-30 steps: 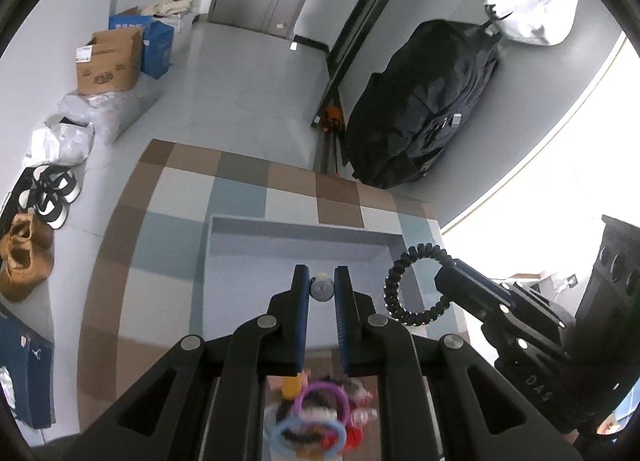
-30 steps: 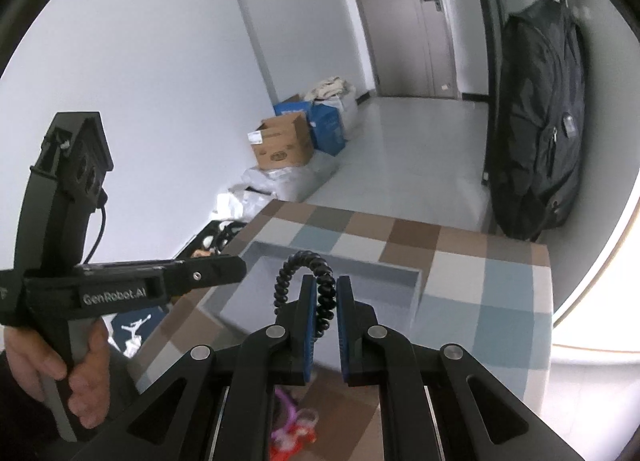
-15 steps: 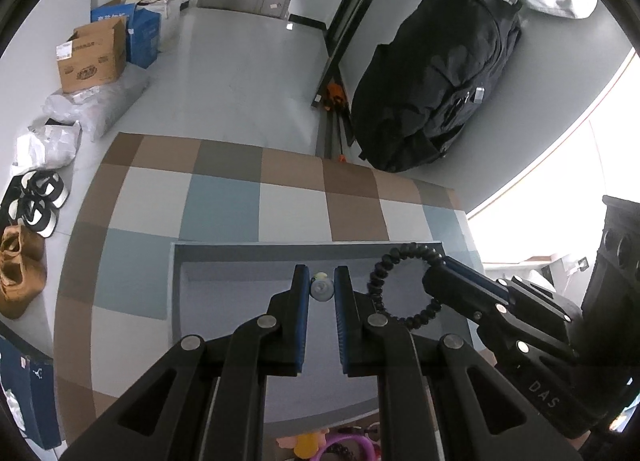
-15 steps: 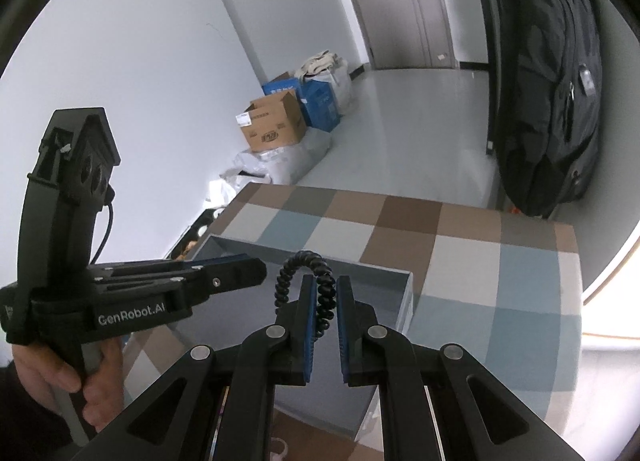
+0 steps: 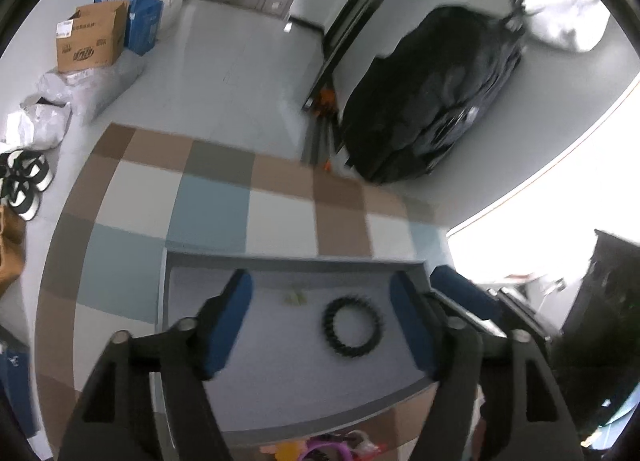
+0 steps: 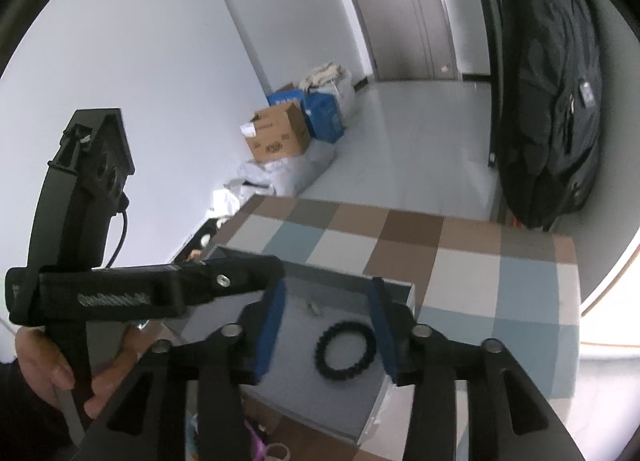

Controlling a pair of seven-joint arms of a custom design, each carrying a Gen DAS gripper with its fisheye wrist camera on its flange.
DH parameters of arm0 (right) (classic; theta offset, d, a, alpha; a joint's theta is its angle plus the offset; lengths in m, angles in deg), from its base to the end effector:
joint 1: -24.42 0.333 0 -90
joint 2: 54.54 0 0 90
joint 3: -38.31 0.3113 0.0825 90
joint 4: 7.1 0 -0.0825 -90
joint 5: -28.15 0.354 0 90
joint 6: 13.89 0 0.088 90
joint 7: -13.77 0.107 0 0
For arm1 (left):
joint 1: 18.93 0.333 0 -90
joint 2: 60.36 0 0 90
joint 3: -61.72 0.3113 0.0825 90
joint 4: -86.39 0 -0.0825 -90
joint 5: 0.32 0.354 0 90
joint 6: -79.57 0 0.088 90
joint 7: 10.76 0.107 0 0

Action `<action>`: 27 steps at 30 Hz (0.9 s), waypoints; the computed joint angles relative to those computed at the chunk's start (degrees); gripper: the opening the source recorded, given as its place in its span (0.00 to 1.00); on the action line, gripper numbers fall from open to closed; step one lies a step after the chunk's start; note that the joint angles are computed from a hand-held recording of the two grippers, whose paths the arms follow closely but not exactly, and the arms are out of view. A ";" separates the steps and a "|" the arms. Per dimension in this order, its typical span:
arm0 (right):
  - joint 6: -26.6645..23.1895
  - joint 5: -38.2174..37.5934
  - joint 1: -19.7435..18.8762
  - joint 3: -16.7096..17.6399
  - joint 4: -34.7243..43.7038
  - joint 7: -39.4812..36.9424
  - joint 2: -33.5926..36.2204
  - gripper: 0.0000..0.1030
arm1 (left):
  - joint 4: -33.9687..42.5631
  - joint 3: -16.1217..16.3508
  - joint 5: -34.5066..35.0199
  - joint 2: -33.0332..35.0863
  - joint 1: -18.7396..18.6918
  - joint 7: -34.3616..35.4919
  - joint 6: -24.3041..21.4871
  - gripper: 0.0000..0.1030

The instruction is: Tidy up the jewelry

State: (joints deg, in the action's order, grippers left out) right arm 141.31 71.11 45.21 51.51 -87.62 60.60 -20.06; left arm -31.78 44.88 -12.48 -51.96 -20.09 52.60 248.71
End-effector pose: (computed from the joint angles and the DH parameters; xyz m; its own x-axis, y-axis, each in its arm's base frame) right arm 0.6416 0.3521 0.4397 0.6961 -0.6615 -0.2792 -0.5943 -0.3126 -0.7410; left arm 0.5734 -0.1638 0.4668 0.1798 -0.8576 0.4820 -0.7562 -0.4338 -0.4898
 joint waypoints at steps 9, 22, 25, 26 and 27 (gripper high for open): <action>3.90 2.97 -0.71 1.05 -2.67 -2.89 -1.68 0.78 | -0.16 4.73 15.49 -1.28 -3.78 -11.54 -1.64 0.68; 6.32 11.06 -2.86 3.58 -8.57 -10.35 -5.87 0.97 | -2.68 8.26 44.29 -5.46 -6.68 -35.26 -5.16 0.71; 6.61 13.58 -3.18 3.75 -10.52 -12.49 -7.45 0.98 | -3.47 8.12 49.90 -6.89 -6.75 -41.72 -7.03 0.79; 6.83 14.06 -3.01 3.57 -11.09 -12.84 -7.96 0.99 | -3.73 7.96 51.18 -7.35 -6.71 -43.15 -7.51 0.79; 7.14 14.74 -2.96 3.52 -11.69 -13.45 -8.44 1.00 | -4.06 7.79 52.19 -7.88 -6.66 -44.31 -7.91 0.79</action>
